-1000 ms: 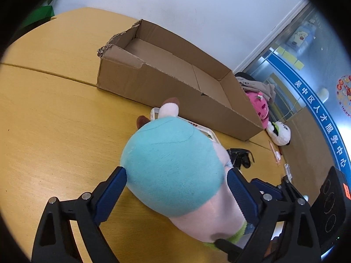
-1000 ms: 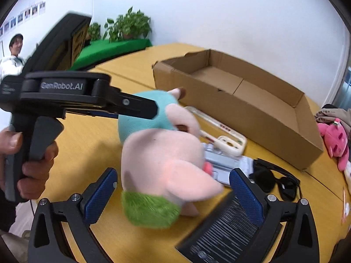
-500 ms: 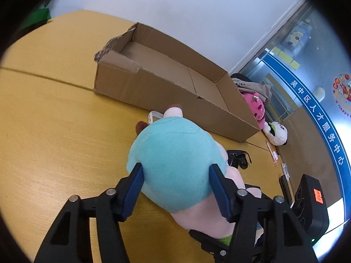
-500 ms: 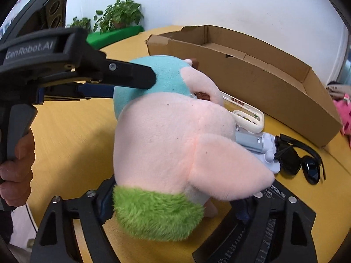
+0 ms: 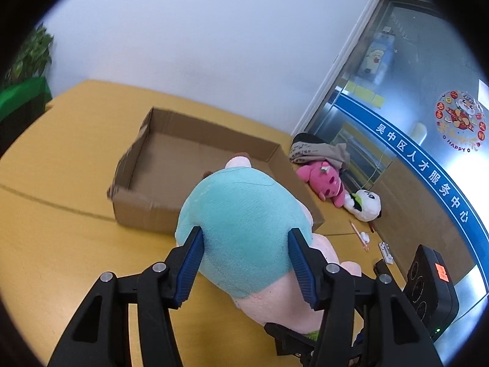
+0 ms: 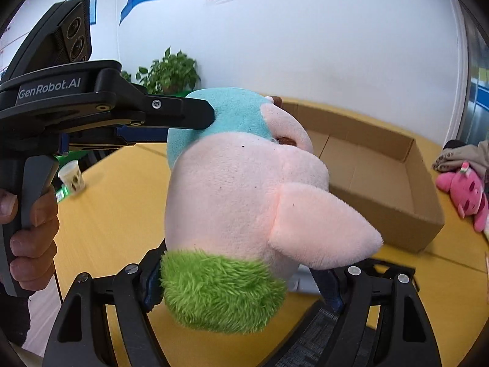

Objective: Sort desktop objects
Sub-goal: 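Close the left gripper around the plush pig's body, then lift the plush pig with the left gripper and carry it over the box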

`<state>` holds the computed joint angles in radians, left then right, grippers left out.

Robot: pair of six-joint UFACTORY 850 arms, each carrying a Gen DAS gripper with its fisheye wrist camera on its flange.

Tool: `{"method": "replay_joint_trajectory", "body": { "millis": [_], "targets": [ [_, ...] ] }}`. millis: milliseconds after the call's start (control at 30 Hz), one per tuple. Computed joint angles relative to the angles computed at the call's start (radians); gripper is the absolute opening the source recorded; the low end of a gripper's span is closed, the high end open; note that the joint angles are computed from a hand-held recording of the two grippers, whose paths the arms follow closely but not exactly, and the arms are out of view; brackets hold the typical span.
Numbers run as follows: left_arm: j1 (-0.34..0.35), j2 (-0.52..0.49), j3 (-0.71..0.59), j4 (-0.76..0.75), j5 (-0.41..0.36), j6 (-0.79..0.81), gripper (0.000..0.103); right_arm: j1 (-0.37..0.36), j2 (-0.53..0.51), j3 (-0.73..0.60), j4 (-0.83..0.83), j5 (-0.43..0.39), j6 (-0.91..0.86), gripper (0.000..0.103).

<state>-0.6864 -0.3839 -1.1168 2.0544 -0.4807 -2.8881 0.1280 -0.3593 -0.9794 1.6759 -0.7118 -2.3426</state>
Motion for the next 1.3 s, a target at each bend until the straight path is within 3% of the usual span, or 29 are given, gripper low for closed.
{"method": "replay_joint_trajectory", "body": {
  "millis": [200, 567, 867, 1000, 1167, 1300],
  "targets": [
    [-0.002, 0.021, -0.091, -0.176, -0.044, 0.327, 0.055, 0.004, 0.030, -0.050, 0.035, -0.059, 0.025, 0.083],
    [0.048, -0.004, -0.330, -0.351, -0.071, 0.774, 0.053, 0.037, -0.042, -0.335, -0.011, -0.100, 0.248, 0.083],
    [0.143, -0.048, -0.547, -0.498, 0.030, 1.016, 0.052, 0.088, -0.130, -0.640, -0.103, -0.027, 0.404, 0.082],
    [0.191, -0.102, -0.661, -0.668, 0.064, 1.200, 0.045, 0.104, -0.271, -0.898, -0.272, -0.065, 0.634, 0.081],
    [0.246, -0.197, -0.814, -0.912, 0.071, 1.440, 0.039, 0.144, -0.427, -1.174, -0.415, -0.034, 0.849, 0.080],
    [0.276, -0.244, -0.855, -0.978, 0.090, 1.505, 0.038, 0.156, -0.545, -1.345, -0.467, -0.058, 0.954, 0.079]
  ]
}}
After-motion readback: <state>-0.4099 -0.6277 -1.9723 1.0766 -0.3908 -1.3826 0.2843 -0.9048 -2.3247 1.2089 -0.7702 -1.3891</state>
